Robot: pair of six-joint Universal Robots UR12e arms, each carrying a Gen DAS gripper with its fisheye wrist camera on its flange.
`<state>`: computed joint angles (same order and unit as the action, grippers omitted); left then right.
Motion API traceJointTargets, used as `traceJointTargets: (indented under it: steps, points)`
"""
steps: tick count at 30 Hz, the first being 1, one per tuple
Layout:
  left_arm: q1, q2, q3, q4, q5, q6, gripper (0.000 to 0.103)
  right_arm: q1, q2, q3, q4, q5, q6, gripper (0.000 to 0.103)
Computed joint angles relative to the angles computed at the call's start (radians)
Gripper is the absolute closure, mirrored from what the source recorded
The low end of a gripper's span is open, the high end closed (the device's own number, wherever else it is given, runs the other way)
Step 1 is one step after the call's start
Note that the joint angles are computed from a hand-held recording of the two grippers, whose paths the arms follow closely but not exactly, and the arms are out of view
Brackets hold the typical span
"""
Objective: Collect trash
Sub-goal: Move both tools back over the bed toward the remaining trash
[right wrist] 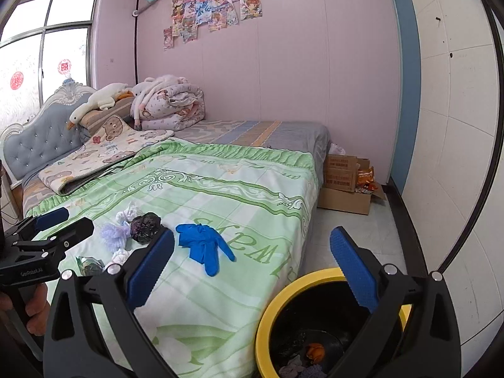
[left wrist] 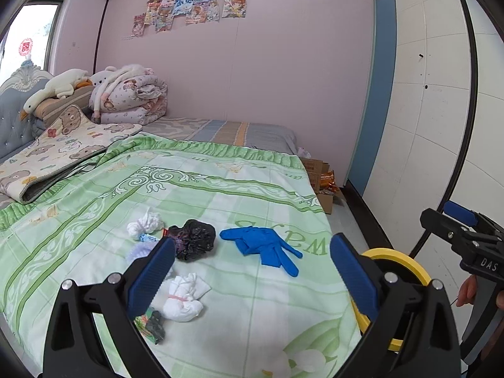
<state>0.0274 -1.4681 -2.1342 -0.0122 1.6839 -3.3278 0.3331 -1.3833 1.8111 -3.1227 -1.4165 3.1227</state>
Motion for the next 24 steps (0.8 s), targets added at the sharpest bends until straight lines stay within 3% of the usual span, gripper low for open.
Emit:
traceJointTargets:
  steps: [10,24]
  points:
    - [0.062,0.042,-0.050,-0.001,0.015,-0.012,0.008,0.029,0.031,-0.038,0.003,0.021,0.007,0.008]
    - [0.112,0.083,-0.097,-0.011,0.041,-0.024,0.008,0.077,0.071,-0.088,0.053,0.032,-0.010,0.008]
